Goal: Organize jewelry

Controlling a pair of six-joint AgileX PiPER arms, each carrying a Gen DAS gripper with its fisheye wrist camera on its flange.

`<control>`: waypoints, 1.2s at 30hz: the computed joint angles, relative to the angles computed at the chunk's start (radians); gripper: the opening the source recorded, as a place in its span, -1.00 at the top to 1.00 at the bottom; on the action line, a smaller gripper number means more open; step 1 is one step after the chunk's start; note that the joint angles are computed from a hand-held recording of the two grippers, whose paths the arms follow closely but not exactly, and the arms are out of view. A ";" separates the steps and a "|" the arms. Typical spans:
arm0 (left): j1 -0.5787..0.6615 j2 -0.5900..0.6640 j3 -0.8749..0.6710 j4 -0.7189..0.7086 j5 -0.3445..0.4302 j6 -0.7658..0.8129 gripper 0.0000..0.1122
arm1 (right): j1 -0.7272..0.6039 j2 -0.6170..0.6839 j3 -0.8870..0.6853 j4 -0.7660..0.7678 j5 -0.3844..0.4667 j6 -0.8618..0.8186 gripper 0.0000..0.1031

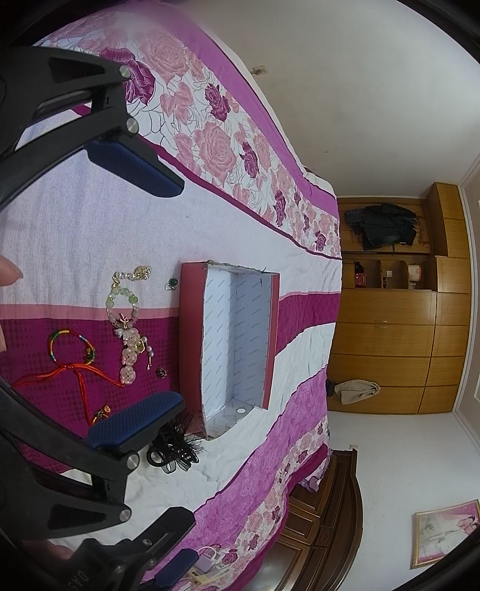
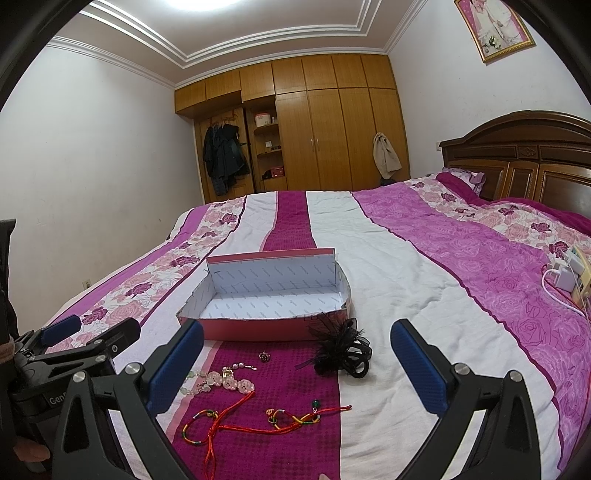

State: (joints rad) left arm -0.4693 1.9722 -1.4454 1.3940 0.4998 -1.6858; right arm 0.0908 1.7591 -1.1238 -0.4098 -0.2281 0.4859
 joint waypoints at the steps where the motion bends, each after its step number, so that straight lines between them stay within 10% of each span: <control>1: 0.000 0.000 0.001 0.002 -0.001 -0.002 -0.75 | 0.000 0.000 0.000 0.000 0.000 0.000 -1.00; 36: 0.002 -0.004 0.001 0.010 -0.005 -0.003 -0.75 | -0.001 -0.004 0.004 -0.004 -0.001 0.005 -1.00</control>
